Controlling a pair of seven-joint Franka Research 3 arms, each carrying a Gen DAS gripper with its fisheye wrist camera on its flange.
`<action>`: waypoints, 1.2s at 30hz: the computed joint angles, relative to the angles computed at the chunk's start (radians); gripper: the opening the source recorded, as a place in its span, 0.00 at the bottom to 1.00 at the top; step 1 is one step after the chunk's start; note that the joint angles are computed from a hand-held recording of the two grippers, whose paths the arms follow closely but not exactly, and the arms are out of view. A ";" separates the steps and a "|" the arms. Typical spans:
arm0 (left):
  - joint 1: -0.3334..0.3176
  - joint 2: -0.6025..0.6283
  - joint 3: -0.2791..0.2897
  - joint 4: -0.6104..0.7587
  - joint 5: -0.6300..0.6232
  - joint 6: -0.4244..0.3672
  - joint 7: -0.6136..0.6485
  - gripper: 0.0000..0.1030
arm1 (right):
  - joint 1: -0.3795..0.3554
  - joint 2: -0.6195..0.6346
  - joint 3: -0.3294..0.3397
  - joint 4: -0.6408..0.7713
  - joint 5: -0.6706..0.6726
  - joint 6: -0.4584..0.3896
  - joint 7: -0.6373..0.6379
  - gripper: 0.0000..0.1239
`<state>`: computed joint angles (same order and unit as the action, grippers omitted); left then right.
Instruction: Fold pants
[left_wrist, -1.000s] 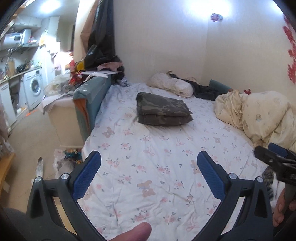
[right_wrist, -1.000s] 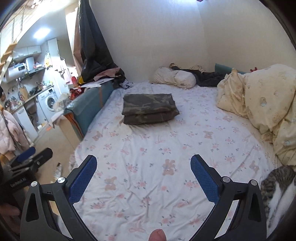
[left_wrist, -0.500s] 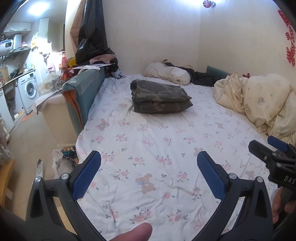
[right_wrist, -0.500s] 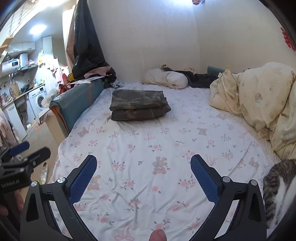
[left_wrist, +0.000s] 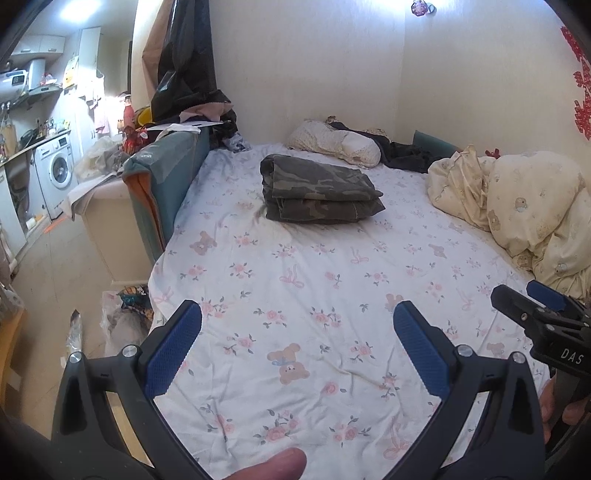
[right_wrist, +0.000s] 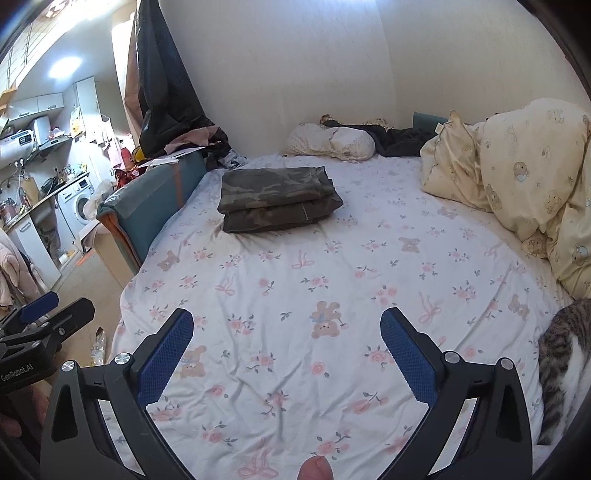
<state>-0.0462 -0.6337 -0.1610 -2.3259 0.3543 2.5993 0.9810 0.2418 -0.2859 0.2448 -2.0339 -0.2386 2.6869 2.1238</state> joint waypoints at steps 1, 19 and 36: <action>0.000 -0.002 -0.002 -0.001 0.002 -0.002 0.000 0.99 | 0.000 0.000 0.000 0.000 0.000 -0.002 0.002 0.83; -0.002 -0.011 0.006 -0.003 0.001 0.001 0.013 0.99 | -0.001 -0.002 0.011 0.006 -0.040 -0.016 0.027 0.83; 0.005 -0.014 -0.001 0.003 0.011 -0.001 0.006 0.99 | 0.010 0.003 0.001 0.015 -0.035 -0.021 0.011 0.83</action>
<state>-0.0409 -0.6475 -0.1618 -2.3227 0.3657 2.5980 0.9873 0.2515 -0.2825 0.2461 -2.0192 -0.2739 2.6658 2.1344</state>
